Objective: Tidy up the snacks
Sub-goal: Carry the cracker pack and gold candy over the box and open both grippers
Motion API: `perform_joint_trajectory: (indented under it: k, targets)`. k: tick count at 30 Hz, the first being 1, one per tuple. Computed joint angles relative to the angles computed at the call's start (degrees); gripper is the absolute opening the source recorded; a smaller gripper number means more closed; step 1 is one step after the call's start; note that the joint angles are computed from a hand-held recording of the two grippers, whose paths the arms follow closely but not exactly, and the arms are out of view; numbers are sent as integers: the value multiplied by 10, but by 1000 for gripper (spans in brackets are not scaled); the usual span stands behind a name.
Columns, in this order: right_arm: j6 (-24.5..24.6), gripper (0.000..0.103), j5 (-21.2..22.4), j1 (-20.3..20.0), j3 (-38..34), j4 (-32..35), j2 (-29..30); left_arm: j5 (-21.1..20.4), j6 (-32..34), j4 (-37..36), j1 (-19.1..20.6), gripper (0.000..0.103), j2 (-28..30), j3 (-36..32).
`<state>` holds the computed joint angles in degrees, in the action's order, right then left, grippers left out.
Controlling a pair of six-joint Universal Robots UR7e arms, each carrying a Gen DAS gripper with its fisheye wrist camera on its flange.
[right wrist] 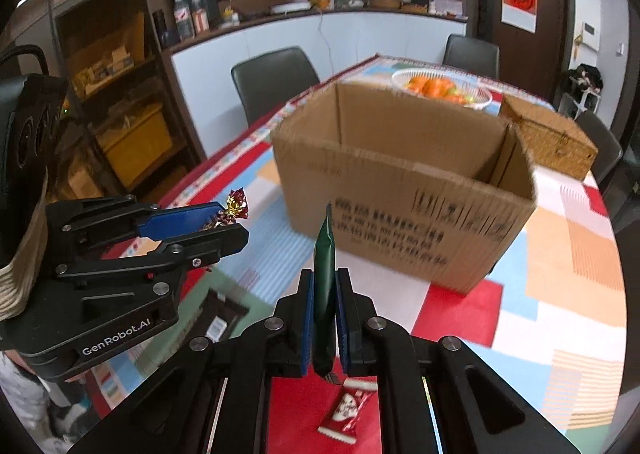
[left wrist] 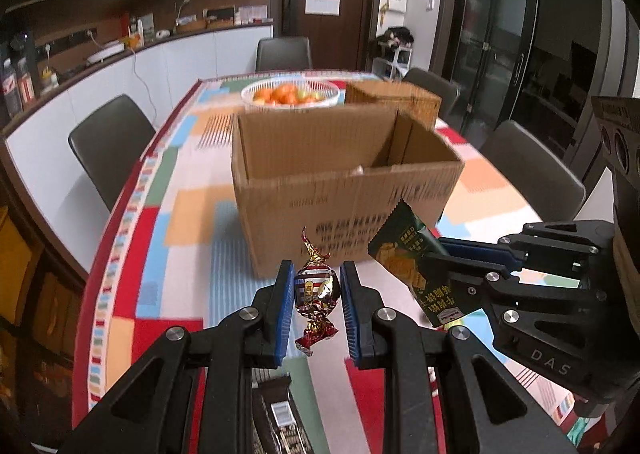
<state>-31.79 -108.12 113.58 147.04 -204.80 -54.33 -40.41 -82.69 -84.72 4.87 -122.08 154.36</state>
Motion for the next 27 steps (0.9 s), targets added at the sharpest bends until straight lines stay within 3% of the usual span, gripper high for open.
perform_joint_trajectory:
  k: [8,15,27]
  targets:
    - [6,11,2,23,-24,3,-40,53,41,-25,20,24,34,-36]
    - [10,11,-6,39,-58,21,-55,95,130,-93,66,24,80,-71]
    - [7,11,-18,32,-129,44,-32,124,338,-328,177,24,170,-89]
